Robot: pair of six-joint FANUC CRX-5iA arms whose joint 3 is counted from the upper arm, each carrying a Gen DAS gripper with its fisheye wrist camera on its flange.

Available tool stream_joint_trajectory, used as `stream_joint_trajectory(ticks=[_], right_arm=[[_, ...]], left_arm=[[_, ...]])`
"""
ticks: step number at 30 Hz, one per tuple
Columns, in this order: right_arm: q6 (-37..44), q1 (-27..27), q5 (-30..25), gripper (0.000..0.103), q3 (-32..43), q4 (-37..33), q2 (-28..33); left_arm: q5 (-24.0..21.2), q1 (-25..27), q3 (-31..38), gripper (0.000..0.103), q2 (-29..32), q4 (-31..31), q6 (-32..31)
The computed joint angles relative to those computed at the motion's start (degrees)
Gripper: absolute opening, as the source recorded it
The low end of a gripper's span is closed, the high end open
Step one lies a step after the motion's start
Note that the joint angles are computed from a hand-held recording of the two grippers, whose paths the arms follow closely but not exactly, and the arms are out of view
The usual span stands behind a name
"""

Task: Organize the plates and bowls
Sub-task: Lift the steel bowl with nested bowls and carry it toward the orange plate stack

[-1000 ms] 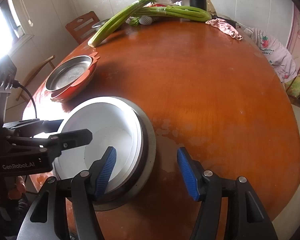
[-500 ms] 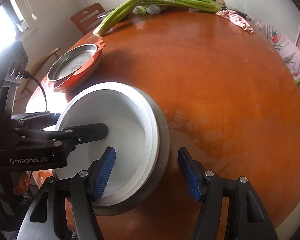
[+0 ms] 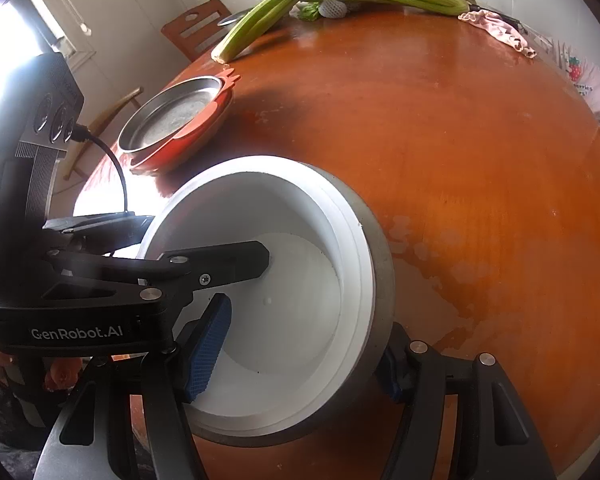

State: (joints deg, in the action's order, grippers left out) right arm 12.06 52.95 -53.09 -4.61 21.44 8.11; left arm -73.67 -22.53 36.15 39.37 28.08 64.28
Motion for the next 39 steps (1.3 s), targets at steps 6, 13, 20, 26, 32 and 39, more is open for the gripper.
stream_joint_trajectory(ticks=[6,13,20,26,32,39], right_arm=[[0.2,-0.1,-0.7,0.066,1.1,0.8,0.5],[1.4,-0.3,-1.2,0.066,3.3,1.9,1.4],[3.6,-0.7,-1.8,0.066,7.3,2.9,3.4],[5.5,-1.3,-2.4,0.066,11.7,4.1,5.5],[7.7,-1.9,-2.8,0.066,16.6,5.4,8.2],[11.6,-2.9,-3.4,0.066,23.4,4.9,12.3]], left_arm=[[-0.4,0.3,1.3,0.059,0.6,0.0,0.8],[0.5,1.5,1.4,0.059,-0.2,1.2,0.3],[1.3,2.9,2.7,0.059,-0.7,1.7,-0.2],[2.0,4.2,5.0,0.059,-0.6,2.4,-0.8],[2.0,5.5,8.4,0.059,0.0,2.5,-0.9],[2.4,7.3,10.7,0.059,0.5,2.3,-0.8]])
